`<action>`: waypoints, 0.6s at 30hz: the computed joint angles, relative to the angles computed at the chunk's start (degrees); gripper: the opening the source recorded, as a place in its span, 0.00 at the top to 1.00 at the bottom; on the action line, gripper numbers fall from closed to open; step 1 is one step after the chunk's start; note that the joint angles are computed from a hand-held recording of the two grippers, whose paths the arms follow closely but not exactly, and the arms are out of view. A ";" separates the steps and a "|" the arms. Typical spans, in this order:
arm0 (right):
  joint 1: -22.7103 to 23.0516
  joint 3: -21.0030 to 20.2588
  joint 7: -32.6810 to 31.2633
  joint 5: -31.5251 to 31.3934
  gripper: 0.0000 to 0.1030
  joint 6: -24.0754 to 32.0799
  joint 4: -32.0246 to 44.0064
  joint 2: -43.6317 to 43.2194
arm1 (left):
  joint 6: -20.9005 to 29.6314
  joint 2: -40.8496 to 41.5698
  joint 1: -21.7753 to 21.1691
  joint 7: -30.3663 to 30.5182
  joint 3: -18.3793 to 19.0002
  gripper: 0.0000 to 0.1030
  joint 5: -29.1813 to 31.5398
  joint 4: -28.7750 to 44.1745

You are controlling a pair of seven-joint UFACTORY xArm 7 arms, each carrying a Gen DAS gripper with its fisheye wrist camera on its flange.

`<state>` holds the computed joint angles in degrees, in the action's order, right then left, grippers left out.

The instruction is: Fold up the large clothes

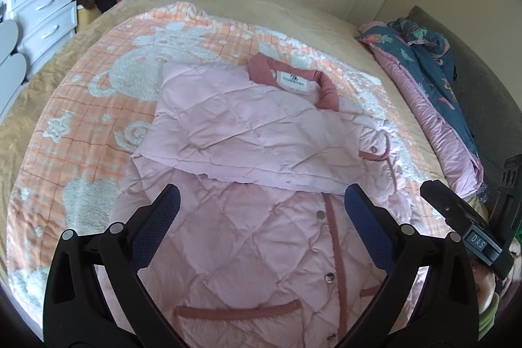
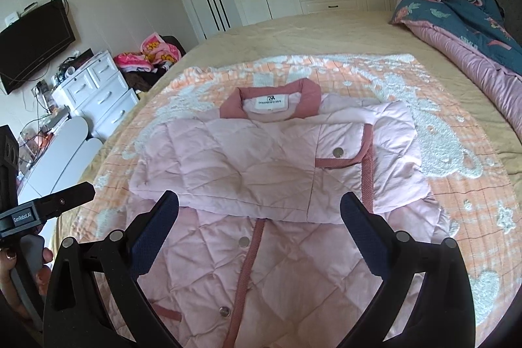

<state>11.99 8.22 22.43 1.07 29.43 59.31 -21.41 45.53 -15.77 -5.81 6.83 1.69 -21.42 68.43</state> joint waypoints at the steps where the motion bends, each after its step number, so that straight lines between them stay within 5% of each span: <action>1: 0.09 -0.14 -0.14 0.13 0.04 -0.11 -0.33 -0.52 | -0.23 -0.85 0.04 -0.14 -0.10 0.08 0.07 -0.50; 18: -0.34 -0.13 -0.70 0.29 0.04 0.39 -4.79 -9.64 | -0.38 -8.25 -1.55 -0.71 0.15 0.08 1.32 -4.58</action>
